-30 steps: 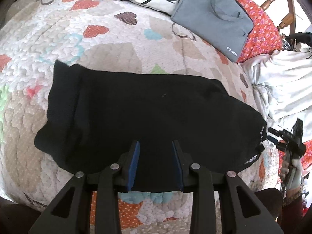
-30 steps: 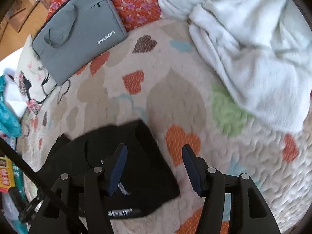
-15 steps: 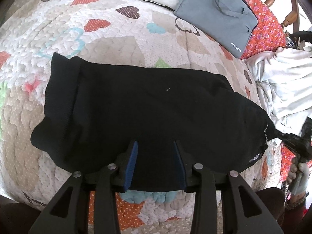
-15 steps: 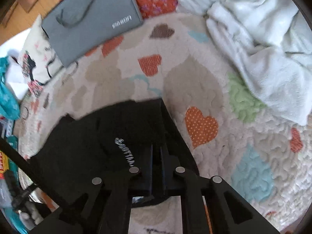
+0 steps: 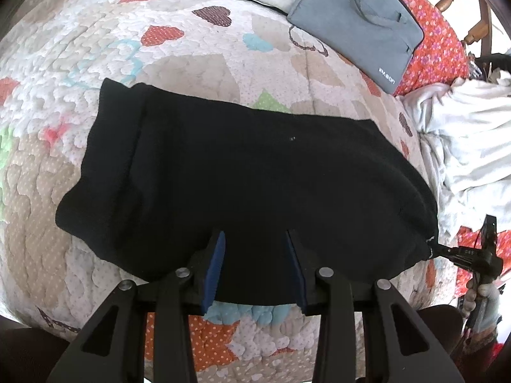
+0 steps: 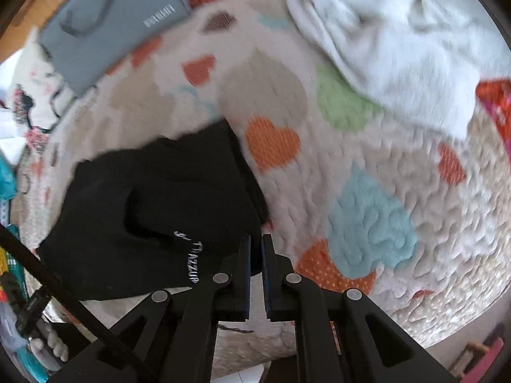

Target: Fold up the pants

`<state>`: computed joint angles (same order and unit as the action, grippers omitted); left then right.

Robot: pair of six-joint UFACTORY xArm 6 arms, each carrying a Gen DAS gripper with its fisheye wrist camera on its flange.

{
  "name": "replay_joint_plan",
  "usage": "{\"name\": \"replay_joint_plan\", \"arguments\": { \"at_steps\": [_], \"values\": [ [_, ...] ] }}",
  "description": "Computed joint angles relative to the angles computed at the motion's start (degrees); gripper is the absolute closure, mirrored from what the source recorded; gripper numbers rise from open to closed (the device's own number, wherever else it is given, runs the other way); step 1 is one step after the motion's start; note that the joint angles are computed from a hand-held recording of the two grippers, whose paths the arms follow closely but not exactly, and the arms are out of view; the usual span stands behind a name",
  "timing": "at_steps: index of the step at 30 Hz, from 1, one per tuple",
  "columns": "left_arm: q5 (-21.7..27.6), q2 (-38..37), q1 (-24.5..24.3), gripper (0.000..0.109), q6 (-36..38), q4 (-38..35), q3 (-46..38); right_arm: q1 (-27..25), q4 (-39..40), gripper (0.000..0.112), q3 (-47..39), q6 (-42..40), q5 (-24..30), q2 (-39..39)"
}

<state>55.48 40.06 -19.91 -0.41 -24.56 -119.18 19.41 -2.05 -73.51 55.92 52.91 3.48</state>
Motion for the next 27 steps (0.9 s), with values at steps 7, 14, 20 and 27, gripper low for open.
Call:
{"name": "replay_joint_plan", "arguments": {
  "at_steps": [7, 14, 20, 27],
  "values": [
    [0.94, 0.78, -0.58, 0.068, 0.04, 2.53, -1.46, 5.53, -19.31, 0.077, -16.19, 7.96, 16.23, 6.65],
    [1.32, 0.47, -0.97, 0.067, 0.92, 3.79, -1.01, 7.59, 1.30, 0.077, -25.22, -13.80, -5.73, 17.12],
    [-0.08, -0.79, -0.01, 0.067, 0.88, 0.55, 0.77, 14.07, -1.81, 0.080, -47.07, -22.95, 5.00, 34.27],
    [0.63, -0.93, -0.02, 0.067, 0.28, 1.53, 0.84, 15.24, 0.37, 0.085, -41.51, -17.51, 4.00, 32.59]
  ]
}}
